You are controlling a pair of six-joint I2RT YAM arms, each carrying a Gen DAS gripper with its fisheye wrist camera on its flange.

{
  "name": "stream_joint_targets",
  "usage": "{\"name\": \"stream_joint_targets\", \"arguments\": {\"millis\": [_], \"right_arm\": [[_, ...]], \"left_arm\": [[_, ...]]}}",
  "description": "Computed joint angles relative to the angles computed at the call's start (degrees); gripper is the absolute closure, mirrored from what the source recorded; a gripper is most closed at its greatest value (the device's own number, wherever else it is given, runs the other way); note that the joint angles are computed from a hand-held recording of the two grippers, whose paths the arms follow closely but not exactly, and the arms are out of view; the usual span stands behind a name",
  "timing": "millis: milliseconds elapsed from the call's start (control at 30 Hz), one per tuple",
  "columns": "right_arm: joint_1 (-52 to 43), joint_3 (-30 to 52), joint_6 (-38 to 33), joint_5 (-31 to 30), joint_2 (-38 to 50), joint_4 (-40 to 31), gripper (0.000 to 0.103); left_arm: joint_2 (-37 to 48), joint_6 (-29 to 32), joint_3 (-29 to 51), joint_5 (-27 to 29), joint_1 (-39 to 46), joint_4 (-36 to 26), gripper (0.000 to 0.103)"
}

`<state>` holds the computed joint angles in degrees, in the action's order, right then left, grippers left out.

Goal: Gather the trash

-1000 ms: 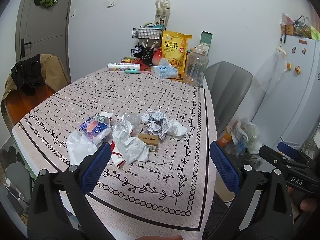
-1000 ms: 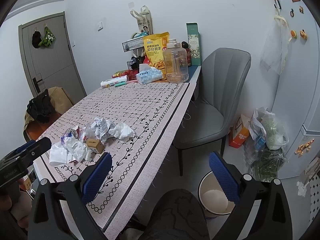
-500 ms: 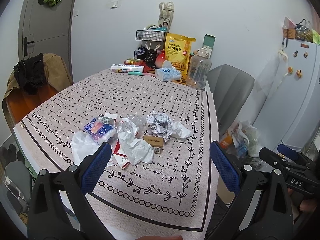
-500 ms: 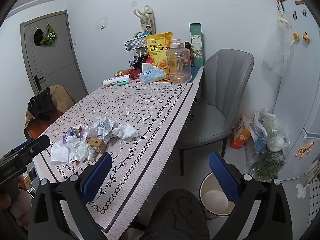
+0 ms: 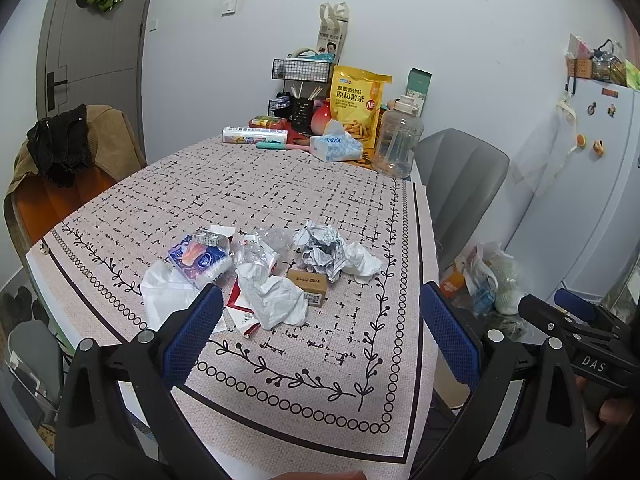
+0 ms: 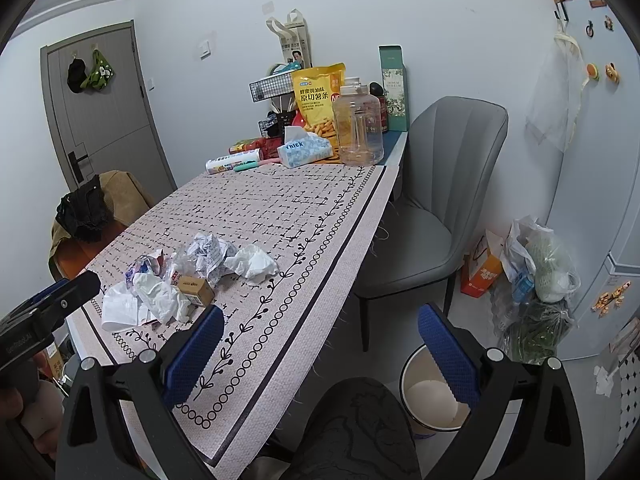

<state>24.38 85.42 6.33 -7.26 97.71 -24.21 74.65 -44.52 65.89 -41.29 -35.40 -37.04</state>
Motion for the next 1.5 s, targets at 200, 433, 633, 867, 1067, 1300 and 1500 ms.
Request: {"name": "stream_joint_targets", "arguments": {"millis": [200, 433, 633, 867, 1067, 1300, 1500], "right_arm": [[0.44, 0.69, 0.02, 0.18, 0.96, 0.12, 0.008], [1.33, 3.88, -0.15, 0.16, 4.16, -0.75, 0.008], [2.34, 7.67, -0.33, -1.73, 8.1, -1.71, 0.008], [4.06, 12.4, -1.49, -3.95, 13.91, -2.73, 0.011], [5.36, 17.79, -1.8, -6.03, 19.3, -5.02, 0.016], [6.39, 23.49, -1.78, -7.41, 23.94, -7.26, 0.016], [6.73, 26.93, -1.35, -9.23, 26.26, -9.32, 0.017]], "left_arm": [[-0.12, 0.09, -1.01, 1.02, 0.99, 0.73, 0.006], [-0.88, -0.06, -3.98, 4.06, 4.34, 2.48, 0.006], [-1.94, 0.09, -6.8, 6.69, 7.98, 3.71, 0.006], [-3.37, 0.25, -11.63, 10.41, 13.51, 6.34, 0.006], [-5.54, 1.34, -16.28, 14.16, 20.21, 9.28, 0.009], [-6.3, 2.63, -20.08, 19.58, 29.26, 12.15, 0.022], [-3.68, 3.04, -20.69, 21.43, 32.8, 13.38, 0.027]]}}
